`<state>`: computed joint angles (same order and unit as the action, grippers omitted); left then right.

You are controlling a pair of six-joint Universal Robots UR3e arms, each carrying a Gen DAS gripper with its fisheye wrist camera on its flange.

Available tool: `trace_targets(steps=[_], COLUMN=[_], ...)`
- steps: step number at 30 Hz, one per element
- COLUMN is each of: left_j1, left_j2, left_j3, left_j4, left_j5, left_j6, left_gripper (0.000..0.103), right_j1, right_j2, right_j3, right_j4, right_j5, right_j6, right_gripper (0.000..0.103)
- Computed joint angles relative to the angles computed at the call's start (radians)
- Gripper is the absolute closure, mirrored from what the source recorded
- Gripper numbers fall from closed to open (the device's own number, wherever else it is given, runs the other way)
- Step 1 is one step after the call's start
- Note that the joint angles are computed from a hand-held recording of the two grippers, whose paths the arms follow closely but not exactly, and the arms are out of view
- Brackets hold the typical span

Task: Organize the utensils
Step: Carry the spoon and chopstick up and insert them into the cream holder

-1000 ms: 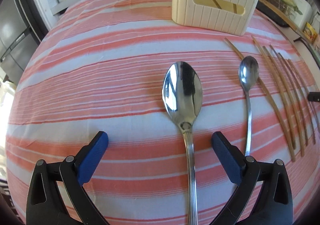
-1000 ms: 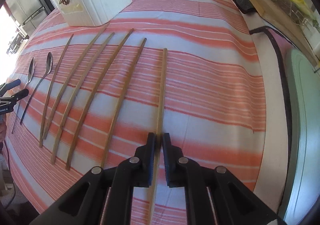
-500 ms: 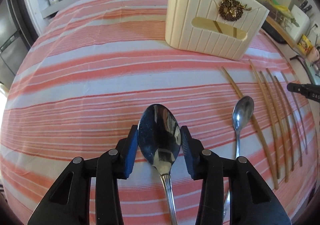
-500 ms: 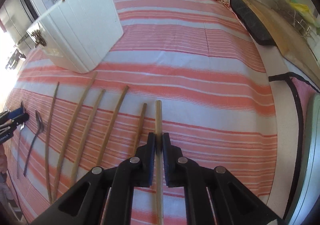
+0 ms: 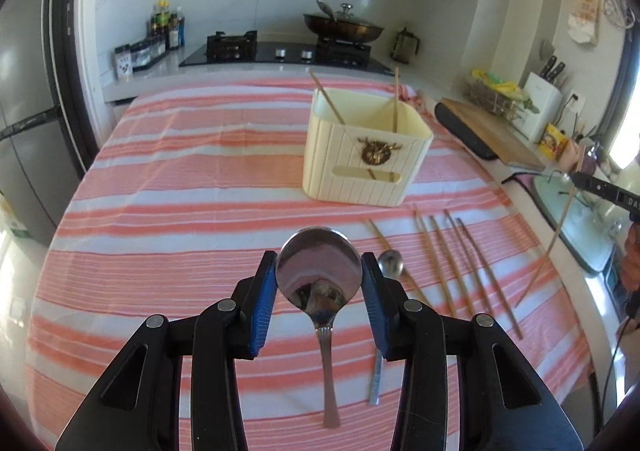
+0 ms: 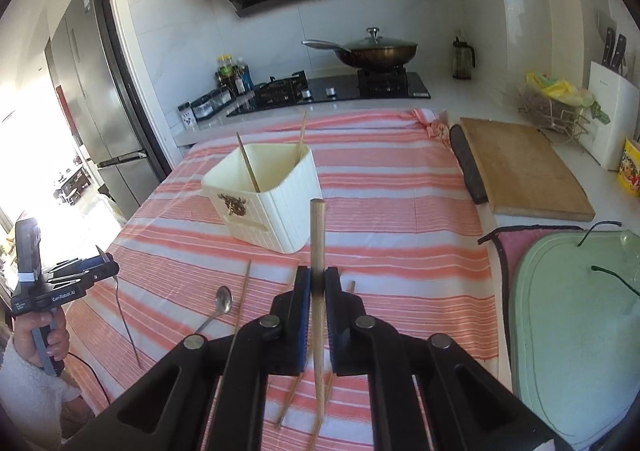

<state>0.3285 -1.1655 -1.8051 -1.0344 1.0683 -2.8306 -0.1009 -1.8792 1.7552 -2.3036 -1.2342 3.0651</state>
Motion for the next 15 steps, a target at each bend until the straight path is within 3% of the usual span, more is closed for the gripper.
trace_targets(steps=[4, 7, 15], left_j1=[0.062, 0.062, 0.054], left_j2=[0.032, 0.005, -0.213], left_j3=[0.048, 0.105, 0.474], left_j4=[-0.077, -0.077, -0.112], left_j5=[-0.078, -0.088, -0.131], left_j6=[0.033, 0.024, -0.050], left_gripper=[0.062, 0.062, 0.062], right_j1=[0.025, 0.044, 0.138], right_j2=[-0.031, -0.023, 0.212], right_j3=[-0.002, -0.047, -0.371], right_j4=[-0.051, -0.064, -0.091], right_j5=[-0.020, -0.036, -0.116], right_j6=[0.034, 0.056, 0.095], right_gripper=[0.095, 0.095, 0.095])
